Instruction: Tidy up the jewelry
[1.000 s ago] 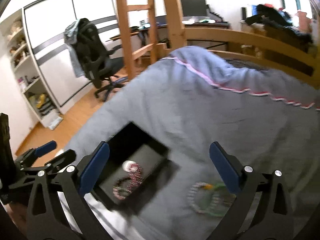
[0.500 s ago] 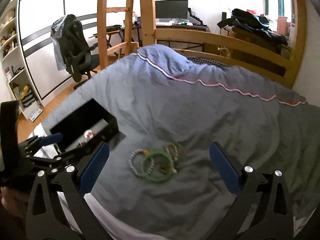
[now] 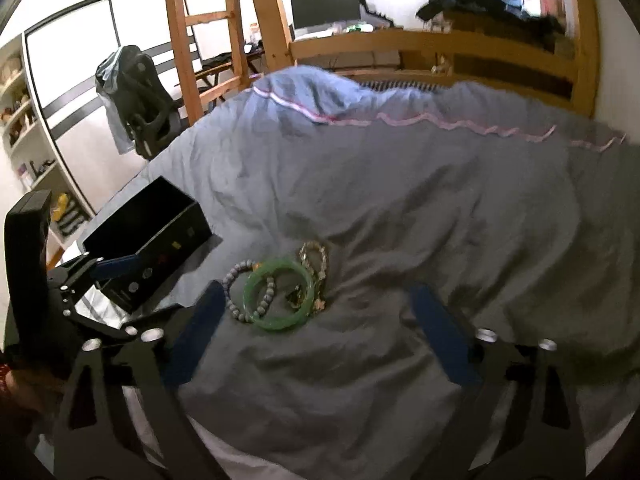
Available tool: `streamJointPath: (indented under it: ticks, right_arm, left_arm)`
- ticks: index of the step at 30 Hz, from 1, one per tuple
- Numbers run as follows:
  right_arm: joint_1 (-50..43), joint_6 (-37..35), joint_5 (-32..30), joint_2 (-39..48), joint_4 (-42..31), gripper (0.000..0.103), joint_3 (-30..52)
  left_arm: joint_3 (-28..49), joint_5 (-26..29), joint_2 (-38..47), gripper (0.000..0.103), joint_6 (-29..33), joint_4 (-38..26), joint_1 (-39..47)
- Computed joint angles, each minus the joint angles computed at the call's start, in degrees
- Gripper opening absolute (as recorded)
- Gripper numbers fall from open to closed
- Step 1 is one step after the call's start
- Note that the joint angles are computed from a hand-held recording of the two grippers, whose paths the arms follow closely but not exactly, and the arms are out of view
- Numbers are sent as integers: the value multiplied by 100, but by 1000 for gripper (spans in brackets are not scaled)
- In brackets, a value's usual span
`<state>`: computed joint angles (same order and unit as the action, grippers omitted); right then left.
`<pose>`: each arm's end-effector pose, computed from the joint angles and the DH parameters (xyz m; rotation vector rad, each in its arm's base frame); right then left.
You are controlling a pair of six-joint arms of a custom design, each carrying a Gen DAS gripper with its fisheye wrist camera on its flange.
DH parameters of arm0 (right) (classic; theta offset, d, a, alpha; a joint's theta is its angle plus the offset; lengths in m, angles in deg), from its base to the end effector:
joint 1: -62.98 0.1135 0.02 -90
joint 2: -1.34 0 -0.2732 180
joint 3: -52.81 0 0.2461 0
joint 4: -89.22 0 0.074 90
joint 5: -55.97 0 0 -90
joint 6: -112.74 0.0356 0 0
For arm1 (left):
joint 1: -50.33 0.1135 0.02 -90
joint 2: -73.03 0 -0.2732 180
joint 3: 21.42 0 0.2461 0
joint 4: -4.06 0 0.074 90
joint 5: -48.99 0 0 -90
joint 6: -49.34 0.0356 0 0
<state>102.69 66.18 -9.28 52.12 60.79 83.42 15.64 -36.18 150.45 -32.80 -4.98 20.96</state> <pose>0.1238 0.0835 0.1605 0.2678 2.3133 0.2010 0.1896 -0.1102 0.1376 0.8173 2.3069 -0.2703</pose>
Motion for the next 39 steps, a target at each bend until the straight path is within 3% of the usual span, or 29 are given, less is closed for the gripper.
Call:
streamJointPath:
  ticks: [3, 6, 10, 11, 14, 15, 18, 24, 26, 30, 35, 37, 39]
  right_arm:
    - [-758, -355, -1019, 517, 1355, 65, -494]
    - [-1152, -573, -1534, 1317, 2250, 60, -617]
    - [-1461, -920, -1999, 2506, 3233, 59, -551]
    - [-1482, -982, -2058, 2734, 3365, 54, -508]
    - [-1474, -1056, -2170, 3263, 3623, 43, -406]
    - [-1475, -1091, -2204, 3414, 3667, 35, -366]
    - [-1340, -1104, -2110, 3622, 3767, 22, -328]
    - [-1342, -901, -1945, 2769, 3664, 10, -589]
    - [-1298, -871, -1793, 2304, 3355, 1, -620]
    - [-1421, -868, -1741, 1767, 2991, 1, -657]
    - [-1790, -733, -2297, 2417, 3438, 1, -680]
    - [-1826, -721, -2455, 2844, 3559, 9, -599]
    - [-1702, -759, -2359, 3042, 3796, 38, -649]
  left_arm:
    - [20, -388, 500, 96, 62, 400, -358]
    - [249, -60, 1024, 81, 54, 439, -274]
    - [542, 47, 1590, 80, 13, 632, -184]
    - [594, 47, 1691, 80, -7, 695, -182]
    - [766, 149, 2031, 78, -124, 811, -160]
    - [813, 204, 2125, 74, -150, 829, -145]
    - [1014, 355, 2414, 62, -272, 780, -134]
    - [1110, 420, 2385, 38, -260, 597, -110]
    - [1142, 390, 2370, 26, -277, 541, -114]
    - [1216, 489, 2370, 19, -293, 408, -11]
    - [1203, 441, 2321, 16, -289, 414, -15]
    - [1139, 412, 2258, 16, -277, 434, 5]
    - [1161, 401, 2263, 16, -298, 413, 11]
